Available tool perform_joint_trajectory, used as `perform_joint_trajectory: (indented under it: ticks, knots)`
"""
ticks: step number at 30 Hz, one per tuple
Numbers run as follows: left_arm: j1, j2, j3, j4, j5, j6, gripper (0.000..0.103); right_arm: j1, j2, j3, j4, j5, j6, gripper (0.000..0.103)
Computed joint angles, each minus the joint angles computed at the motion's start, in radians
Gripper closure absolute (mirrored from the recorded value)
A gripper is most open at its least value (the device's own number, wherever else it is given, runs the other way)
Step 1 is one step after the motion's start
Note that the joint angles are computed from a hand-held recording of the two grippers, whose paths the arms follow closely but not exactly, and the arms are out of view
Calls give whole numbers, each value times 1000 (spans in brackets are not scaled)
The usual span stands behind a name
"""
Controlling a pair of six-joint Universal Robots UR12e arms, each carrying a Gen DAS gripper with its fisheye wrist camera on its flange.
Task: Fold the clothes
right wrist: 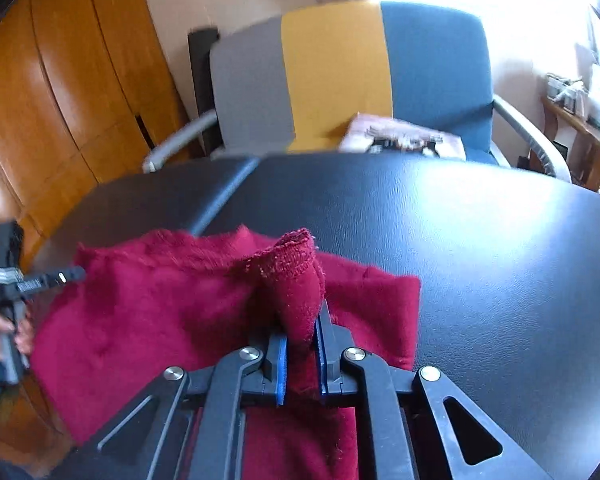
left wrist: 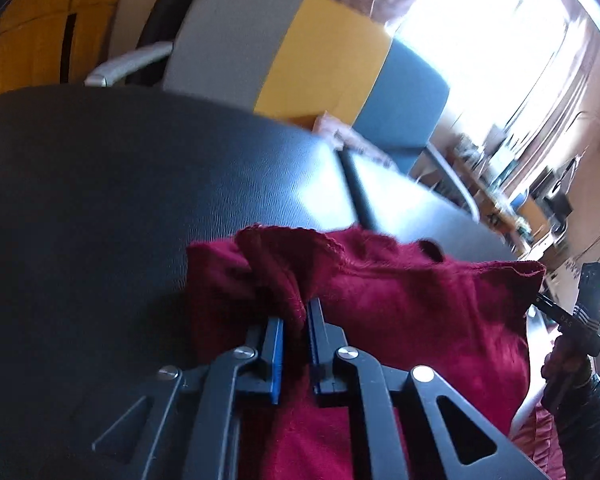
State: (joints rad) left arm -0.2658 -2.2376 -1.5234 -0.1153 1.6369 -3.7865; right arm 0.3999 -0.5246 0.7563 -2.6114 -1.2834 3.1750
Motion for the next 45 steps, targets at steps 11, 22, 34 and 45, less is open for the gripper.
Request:
perform_joint_trajectory:
  ticks: [11, 22, 34, 45]
  knots:
    - [-1, -34, 83, -230, 64, -34, 93, 13, 98, -157, 163, -120, 89, 92]
    - [-29, 50, -39, -102, 207, -223, 75, 14, 32, -53, 72, -203, 135, 70]
    - [-46, 126, -260, 111, 31, -252, 65, 100, 41, -95, 25, -76, -291, 56]
    - [-61, 109, -242, 105, -46, -177, 96, 115, 149, -236, 153, -111, -245, 40]
